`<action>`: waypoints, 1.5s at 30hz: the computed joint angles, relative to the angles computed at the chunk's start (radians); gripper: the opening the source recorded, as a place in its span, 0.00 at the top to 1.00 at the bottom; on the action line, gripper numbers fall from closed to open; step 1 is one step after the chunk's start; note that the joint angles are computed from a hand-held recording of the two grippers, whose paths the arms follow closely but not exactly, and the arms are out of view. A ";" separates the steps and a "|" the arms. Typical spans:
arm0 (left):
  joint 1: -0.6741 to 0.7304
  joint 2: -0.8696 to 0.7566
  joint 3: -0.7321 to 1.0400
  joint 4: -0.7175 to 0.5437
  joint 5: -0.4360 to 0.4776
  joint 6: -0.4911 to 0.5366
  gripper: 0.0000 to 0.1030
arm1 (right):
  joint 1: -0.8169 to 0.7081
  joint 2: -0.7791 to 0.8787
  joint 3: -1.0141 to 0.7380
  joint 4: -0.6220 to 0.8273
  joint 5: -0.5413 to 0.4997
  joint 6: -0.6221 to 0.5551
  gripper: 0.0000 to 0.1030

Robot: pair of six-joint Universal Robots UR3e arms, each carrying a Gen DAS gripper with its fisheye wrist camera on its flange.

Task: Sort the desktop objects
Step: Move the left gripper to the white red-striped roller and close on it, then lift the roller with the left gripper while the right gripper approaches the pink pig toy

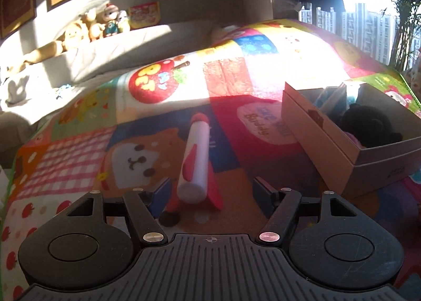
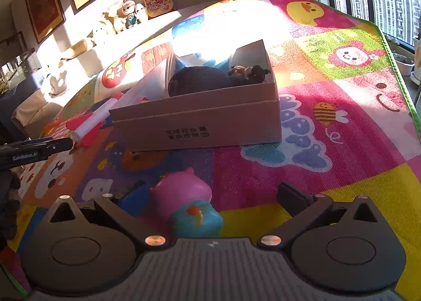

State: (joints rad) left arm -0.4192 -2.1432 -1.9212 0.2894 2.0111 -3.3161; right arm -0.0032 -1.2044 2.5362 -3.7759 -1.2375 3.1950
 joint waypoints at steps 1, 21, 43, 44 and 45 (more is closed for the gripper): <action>0.008 -0.041 0.057 -0.018 0.018 0.014 0.30 | 0.003 0.001 -0.002 0.001 -0.004 -0.001 0.00; -0.153 0.184 -0.317 0.074 -0.092 -0.098 0.62 | 0.004 0.015 -0.016 -0.002 -0.005 0.007 0.00; -0.207 0.079 -0.279 0.175 0.003 -0.213 0.01 | 0.194 -0.115 -0.046 0.181 -0.286 -0.105 0.00; -0.205 0.080 -0.283 0.178 0.003 -0.221 0.01 | 0.206 -0.118 -0.047 0.178 -0.316 -0.109 0.00; -0.203 0.081 -0.289 0.185 0.002 -0.228 0.01 | 0.214 -0.118 -0.050 0.176 -0.341 -0.114 0.00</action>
